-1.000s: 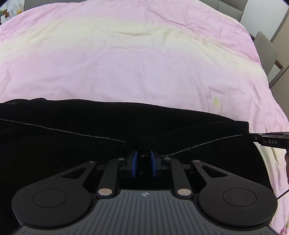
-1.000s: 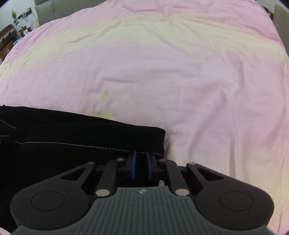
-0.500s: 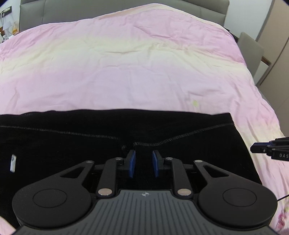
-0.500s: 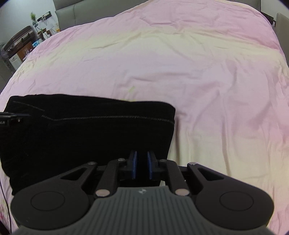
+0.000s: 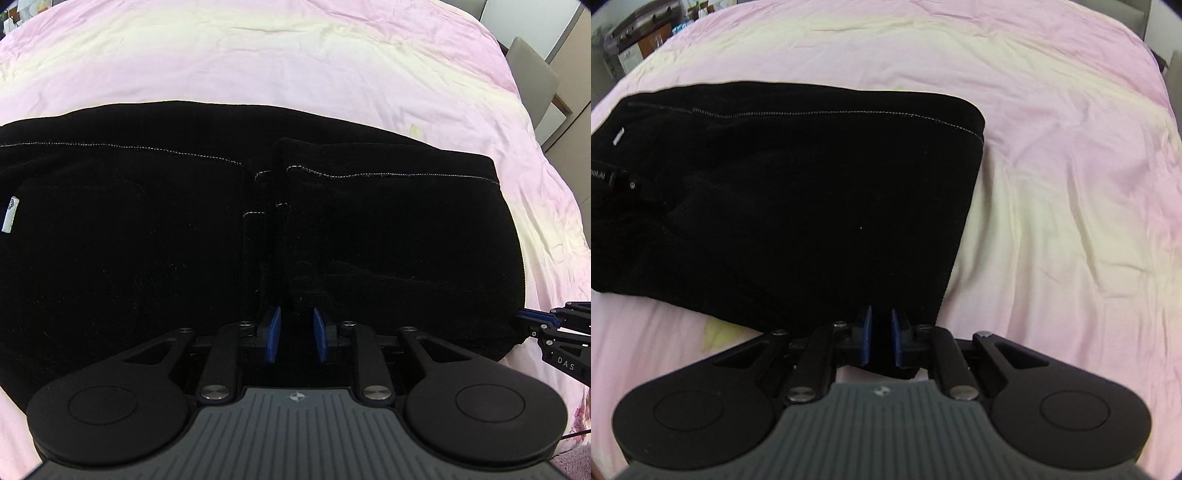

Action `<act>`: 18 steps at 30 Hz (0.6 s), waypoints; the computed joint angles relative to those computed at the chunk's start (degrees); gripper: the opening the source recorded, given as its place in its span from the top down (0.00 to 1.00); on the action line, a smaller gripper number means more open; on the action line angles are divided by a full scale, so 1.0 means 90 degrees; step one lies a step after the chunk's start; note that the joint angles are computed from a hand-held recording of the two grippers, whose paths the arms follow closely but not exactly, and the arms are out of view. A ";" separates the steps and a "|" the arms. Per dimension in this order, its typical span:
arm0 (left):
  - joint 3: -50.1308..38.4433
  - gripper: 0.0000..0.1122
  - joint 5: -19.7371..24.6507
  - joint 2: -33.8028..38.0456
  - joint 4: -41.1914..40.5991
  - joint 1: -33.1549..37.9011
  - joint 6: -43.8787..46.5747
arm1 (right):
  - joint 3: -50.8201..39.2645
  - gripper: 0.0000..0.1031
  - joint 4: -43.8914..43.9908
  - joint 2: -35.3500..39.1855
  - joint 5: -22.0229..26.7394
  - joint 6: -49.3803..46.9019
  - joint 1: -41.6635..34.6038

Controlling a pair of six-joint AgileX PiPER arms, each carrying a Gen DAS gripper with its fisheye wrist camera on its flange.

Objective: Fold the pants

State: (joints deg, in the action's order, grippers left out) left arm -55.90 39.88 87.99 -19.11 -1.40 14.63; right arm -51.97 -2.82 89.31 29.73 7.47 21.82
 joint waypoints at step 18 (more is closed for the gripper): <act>-0.0980 0.61 0.2475 -0.1389 -0.0505 0.3869 0.2545 | -0.1512 0.81 -0.1017 -0.0073 0.1492 0.0507 0.1346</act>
